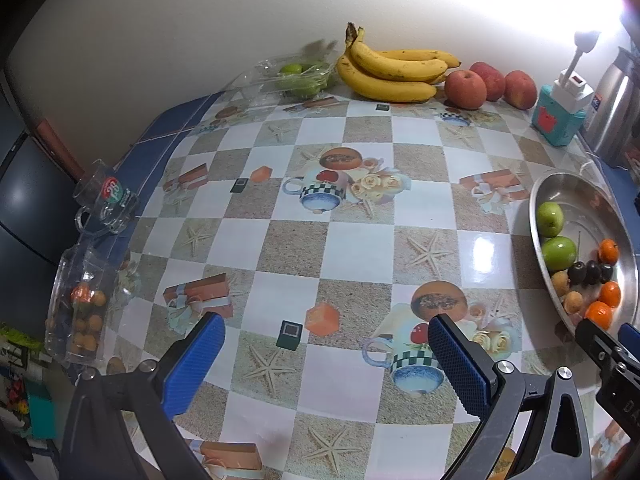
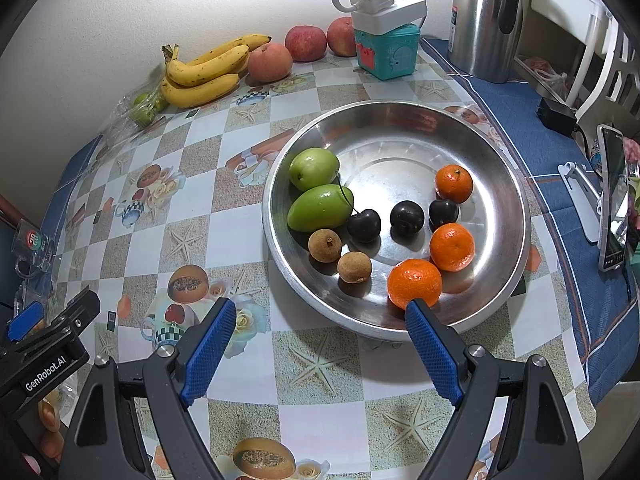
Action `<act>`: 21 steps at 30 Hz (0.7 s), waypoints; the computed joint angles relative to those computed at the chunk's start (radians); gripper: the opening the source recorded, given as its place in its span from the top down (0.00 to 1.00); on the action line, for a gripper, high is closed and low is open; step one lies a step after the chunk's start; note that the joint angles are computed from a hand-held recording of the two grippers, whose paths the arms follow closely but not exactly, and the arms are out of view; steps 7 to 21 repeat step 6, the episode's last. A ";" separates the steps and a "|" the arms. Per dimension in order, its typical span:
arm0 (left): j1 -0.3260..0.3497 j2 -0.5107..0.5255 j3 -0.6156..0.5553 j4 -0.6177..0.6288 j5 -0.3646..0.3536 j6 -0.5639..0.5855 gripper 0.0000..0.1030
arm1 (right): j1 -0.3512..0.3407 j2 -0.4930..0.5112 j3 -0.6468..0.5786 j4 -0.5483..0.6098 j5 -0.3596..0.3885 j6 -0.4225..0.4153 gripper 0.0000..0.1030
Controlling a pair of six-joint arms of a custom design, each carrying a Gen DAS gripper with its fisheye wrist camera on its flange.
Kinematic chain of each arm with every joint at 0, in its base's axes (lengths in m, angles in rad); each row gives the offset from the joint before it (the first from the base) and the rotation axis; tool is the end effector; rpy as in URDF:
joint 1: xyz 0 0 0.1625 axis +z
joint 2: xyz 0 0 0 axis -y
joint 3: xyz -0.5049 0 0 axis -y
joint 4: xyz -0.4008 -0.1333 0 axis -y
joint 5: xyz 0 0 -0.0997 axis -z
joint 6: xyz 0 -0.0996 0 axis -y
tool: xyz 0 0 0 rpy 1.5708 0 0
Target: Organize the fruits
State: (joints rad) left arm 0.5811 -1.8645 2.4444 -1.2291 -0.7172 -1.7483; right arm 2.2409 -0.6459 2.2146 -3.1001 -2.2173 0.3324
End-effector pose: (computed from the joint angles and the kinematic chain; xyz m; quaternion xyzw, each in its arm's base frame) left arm -0.0505 -0.2824 0.3072 -0.1309 0.8256 -0.2821 0.4709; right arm 0.3683 -0.3468 -0.0178 0.1655 -0.9335 0.1362 0.2875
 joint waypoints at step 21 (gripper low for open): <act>-0.016 -0.009 0.005 -0.003 0.011 0.014 0.00 | 0.000 0.000 -0.001 0.002 0.000 0.001 0.15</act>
